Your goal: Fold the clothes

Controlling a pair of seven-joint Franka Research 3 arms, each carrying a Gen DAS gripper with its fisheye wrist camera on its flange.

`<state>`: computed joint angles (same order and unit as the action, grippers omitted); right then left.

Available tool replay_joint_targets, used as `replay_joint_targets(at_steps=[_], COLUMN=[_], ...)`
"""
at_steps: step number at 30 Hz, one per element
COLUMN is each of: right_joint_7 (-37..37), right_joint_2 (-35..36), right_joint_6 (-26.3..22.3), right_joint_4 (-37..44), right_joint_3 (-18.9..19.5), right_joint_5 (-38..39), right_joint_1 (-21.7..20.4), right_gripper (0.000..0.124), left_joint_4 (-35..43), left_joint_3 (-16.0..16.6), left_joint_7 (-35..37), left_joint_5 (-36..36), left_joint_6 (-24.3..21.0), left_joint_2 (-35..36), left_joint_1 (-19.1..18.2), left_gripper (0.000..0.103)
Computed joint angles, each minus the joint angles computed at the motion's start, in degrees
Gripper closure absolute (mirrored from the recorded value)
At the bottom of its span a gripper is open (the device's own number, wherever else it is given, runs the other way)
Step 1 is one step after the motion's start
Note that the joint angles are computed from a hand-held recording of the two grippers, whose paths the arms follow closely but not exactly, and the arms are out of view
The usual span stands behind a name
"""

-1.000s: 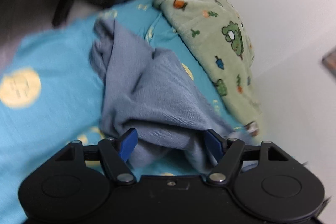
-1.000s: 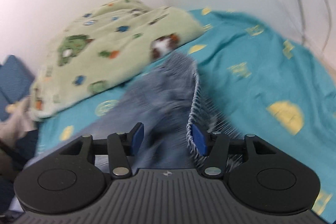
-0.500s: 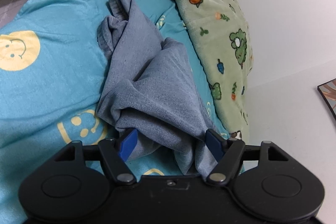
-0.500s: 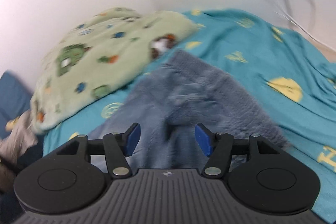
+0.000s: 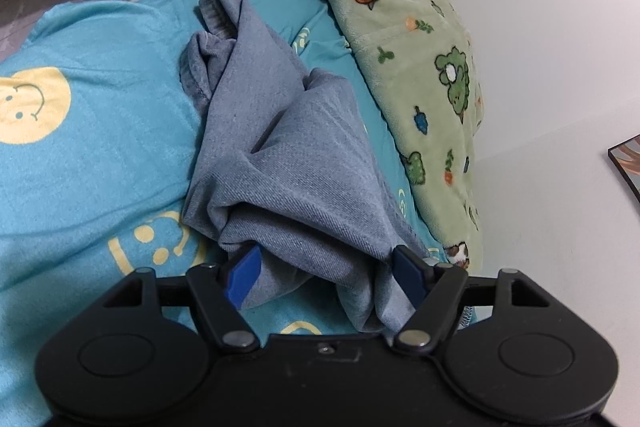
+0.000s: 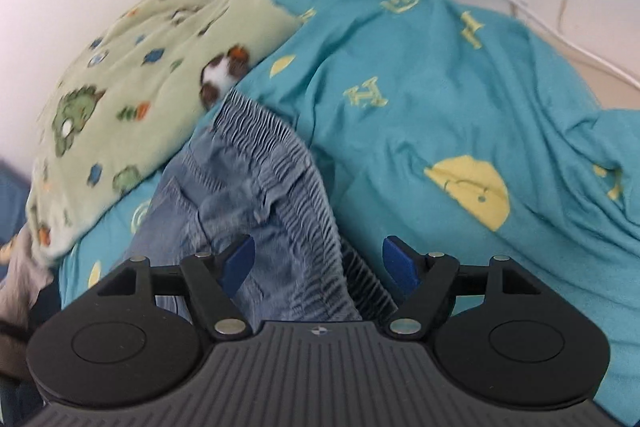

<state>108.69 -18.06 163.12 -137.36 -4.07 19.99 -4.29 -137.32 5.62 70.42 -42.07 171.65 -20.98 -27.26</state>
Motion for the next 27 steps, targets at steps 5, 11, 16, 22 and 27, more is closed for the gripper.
replay_joint_targets(at_steps=[5, 11, 16, 22, 27], right_joint_7=[-9.1, -6.6, 4.2, 12.2, 23.3], right_joint_2=[-0.1, -0.7, 3.3, 6.6, 2.4], right_joint_6=[-0.5, 12.5, 14.2, 9.7, 9.4], right_joint_4=[-0.1, 0.0, 1.9, 1.5, 0.0], right_joint_3=[-5.3, -0.5, 9.8, 9.2, 12.3], right_joint_5=[13.4, 15.4, -0.9, -5.5, -18.0], right_joint_1=[7.0, 5.5, -8.7, -10.1, -14.8], right_gripper=[0.112, 0.116, 0.116, 0.114, 0.054], left_joint_4=[0.3, 0.7, 1.1, 1.9, 2.5], left_joint_3=[0.2, 3.2, 2.7, -1.1, -1.5], left_joint_7=[0.7, 5.1, 9.6, 10.7, 14.2], left_joint_5=[-0.7, -7.8, -13.5, -14.9, -19.3], left_joint_6=[0.2, 0.7, -0.7, -1.6, -0.6], left_joint_2=[0.3, 0.3, 0.1, 1.1, 1.6], left_joint_1=[-0.4, -4.2, -4.3, -0.9, -1.0], left_gripper=[0.034, 0.034, 0.034, 0.033, 0.033])
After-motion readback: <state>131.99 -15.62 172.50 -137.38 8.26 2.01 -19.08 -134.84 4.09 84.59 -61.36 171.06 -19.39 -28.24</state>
